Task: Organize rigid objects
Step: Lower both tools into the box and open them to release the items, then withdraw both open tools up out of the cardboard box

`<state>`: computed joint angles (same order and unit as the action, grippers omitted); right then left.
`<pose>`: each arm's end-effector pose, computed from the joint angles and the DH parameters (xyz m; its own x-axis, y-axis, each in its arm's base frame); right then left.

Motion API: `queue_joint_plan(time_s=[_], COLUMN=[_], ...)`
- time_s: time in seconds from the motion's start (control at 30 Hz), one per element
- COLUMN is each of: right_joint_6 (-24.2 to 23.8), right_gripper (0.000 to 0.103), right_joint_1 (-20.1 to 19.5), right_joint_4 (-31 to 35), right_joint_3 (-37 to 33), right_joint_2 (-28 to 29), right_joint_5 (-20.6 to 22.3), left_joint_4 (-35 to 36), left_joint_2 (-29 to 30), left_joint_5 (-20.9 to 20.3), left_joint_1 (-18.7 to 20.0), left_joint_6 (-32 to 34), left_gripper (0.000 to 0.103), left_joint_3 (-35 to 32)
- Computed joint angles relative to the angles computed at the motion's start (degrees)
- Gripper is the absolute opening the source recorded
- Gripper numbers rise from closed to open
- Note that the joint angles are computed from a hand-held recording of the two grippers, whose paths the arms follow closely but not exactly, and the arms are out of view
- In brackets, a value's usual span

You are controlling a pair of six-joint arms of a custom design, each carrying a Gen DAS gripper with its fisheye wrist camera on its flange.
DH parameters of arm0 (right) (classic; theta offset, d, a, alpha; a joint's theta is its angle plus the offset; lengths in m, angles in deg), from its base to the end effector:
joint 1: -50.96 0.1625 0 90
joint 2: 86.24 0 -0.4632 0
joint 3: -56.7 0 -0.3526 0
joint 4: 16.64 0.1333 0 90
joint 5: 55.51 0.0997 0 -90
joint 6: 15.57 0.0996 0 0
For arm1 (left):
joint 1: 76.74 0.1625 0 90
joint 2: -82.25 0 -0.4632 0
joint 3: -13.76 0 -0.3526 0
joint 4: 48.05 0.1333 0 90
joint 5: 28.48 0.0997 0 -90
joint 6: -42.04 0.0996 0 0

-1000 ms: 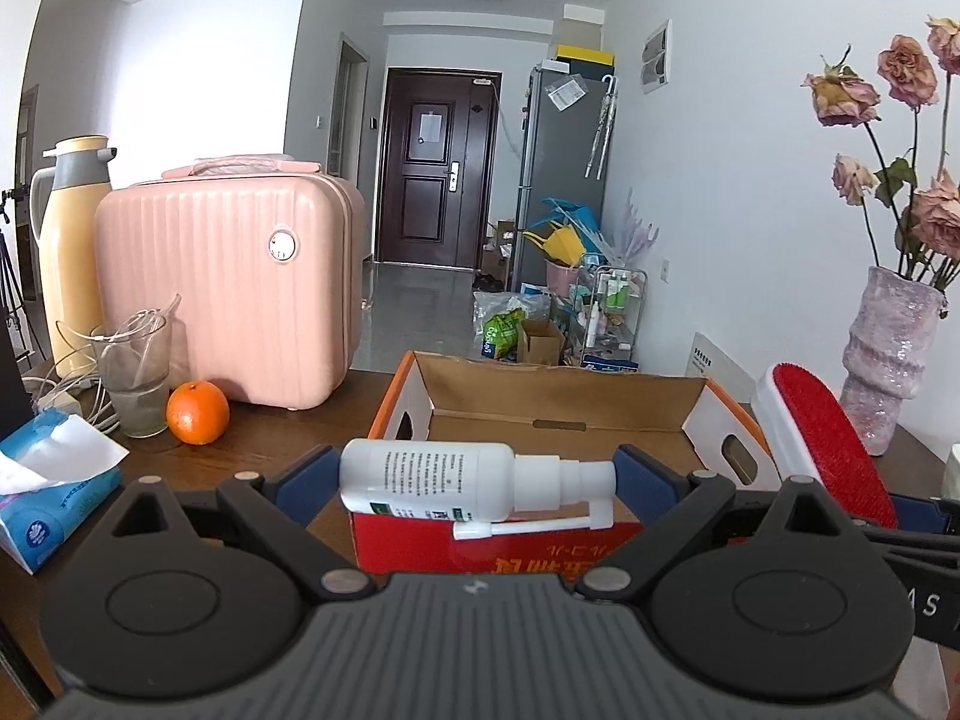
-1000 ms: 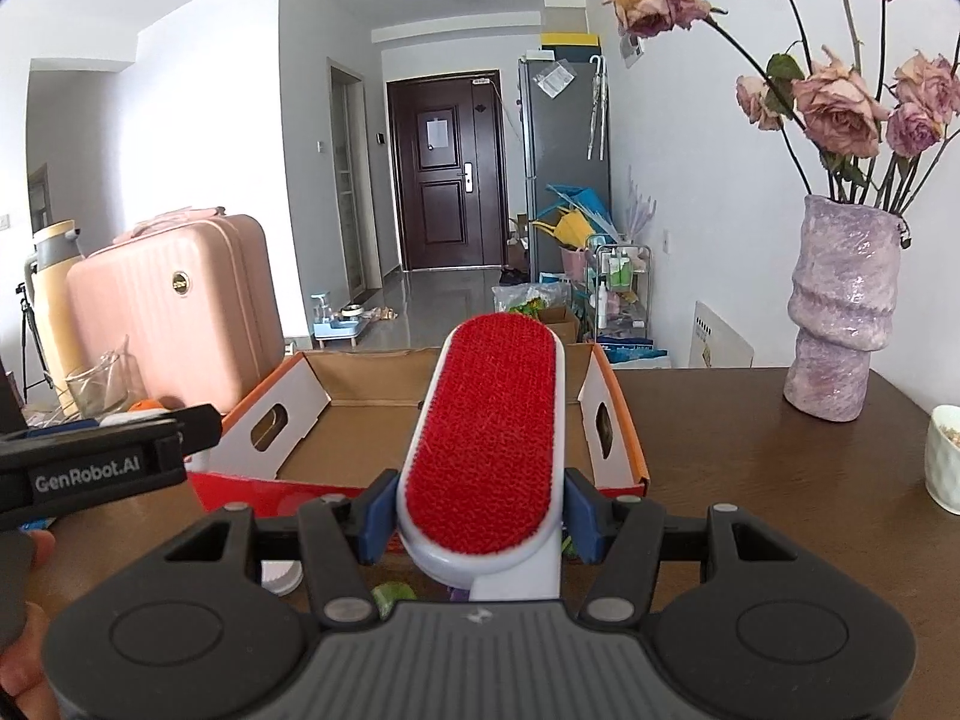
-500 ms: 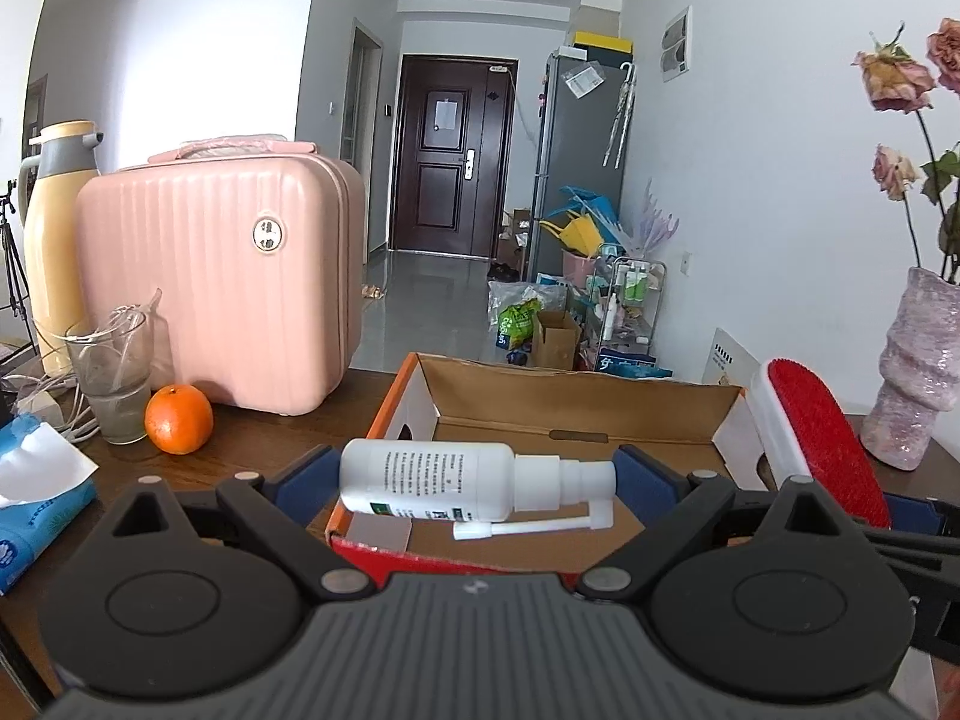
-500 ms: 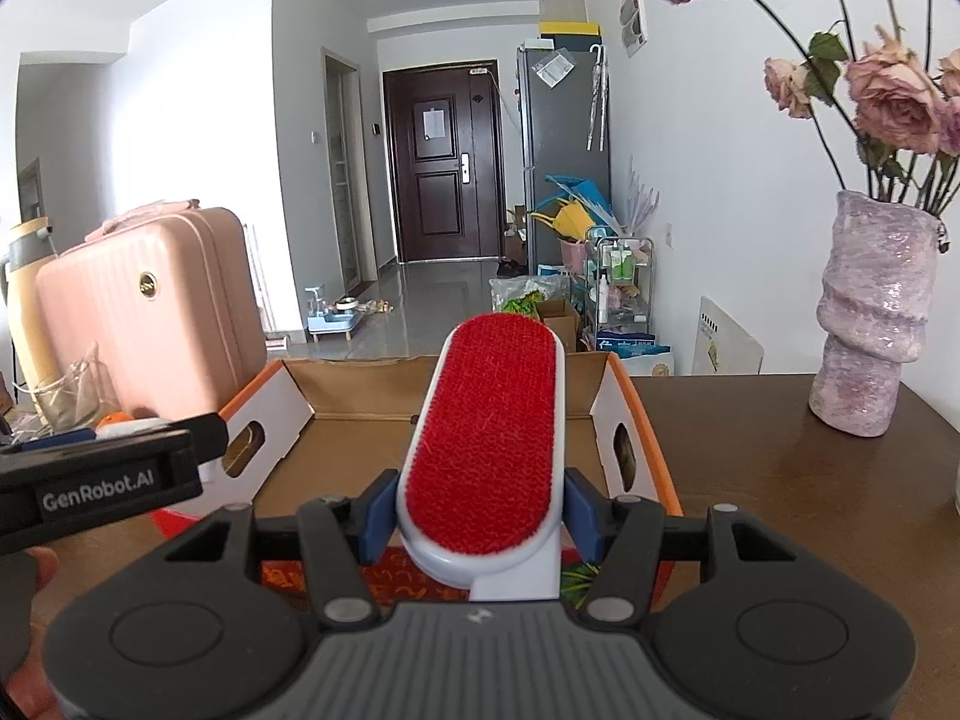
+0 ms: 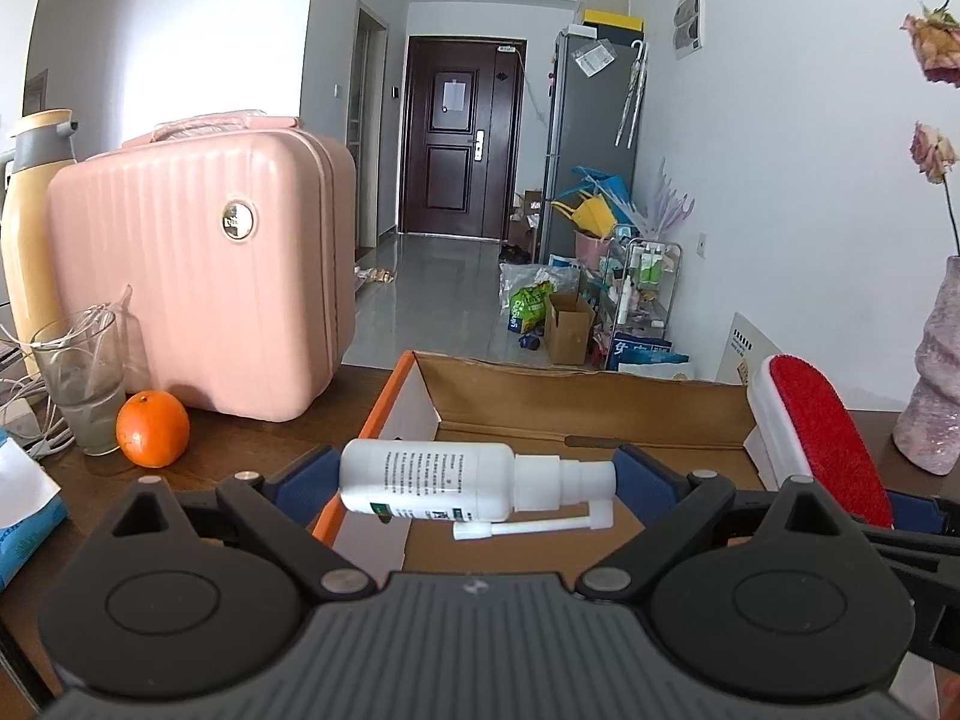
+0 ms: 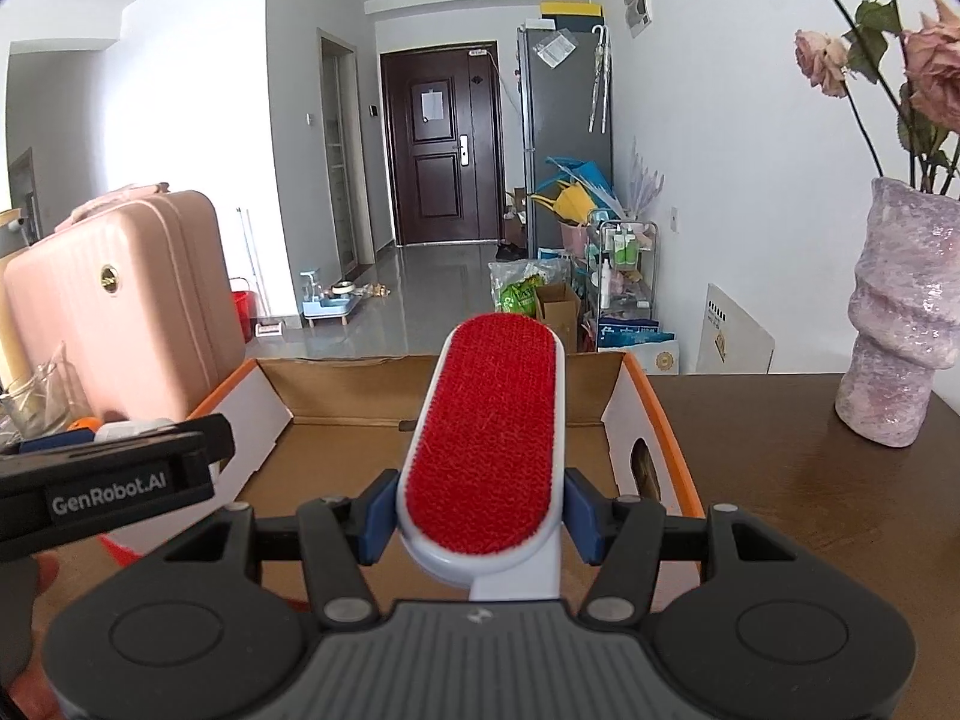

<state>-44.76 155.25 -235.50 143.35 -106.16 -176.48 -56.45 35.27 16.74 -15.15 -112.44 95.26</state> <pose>0.2515 -0.6551 0.0446 -0.7671 -0.0209 0.6411 -0.5607 0.5073 -0.6544 -0.1189 -0.6475 0.1807 -0.7447 -0.0304 -0.6667 0.5876 0.4436 -0.6767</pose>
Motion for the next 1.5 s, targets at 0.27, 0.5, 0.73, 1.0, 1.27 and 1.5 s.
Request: queue_joint_plan(time_s=[0.27, 0.5, 0.73, 1.0, 1.27, 1.5], right_joint_6=[0.36, 1.64, -0.67, -3.13, -3.02, -2.91], right_gripper=[0.056, 0.057, 0.093, 0.096, 0.101, 0.103], right_joint_1=[-0.61, -1.40, -0.96, -0.14, 0.02, 0.17], right_joint_4=[4.01, 7.92, 4.74, 3.62, 2.92, 0.53], right_joint_3=[-4.10, -6.54, -5.99, -6.21, -5.20, -2.31], right_joint_2=[1.14, 1.21, 1.11, 1.42, 1.04, 0.07], right_joint_5=[-0.47, -0.99, -1.31, -3.46, -2.90, -2.18], left_joint_4=[4.55, 5.17, 10.13, 13.76, 12.82, 10.46], left_joint_2=[3.51, 4.09, 4.90, 5.09, 4.50, 2.40], left_joint_5=[-0.56, -0.25, 0.03, -0.26, -0.57, -0.56], left_joint_1=[1.24, 1.81, 2.01, 2.07, 1.83, 1.35], left_joint_6=[0.33, 1.51, -0.39, -3.47, -2.82, -2.72], left_gripper=[0.098, 0.099, 0.103, 0.103, 0.103, 0.103], left_joint_3=[-6.41, -8.06, -10.69, -12.22, -11.09, -7.78])
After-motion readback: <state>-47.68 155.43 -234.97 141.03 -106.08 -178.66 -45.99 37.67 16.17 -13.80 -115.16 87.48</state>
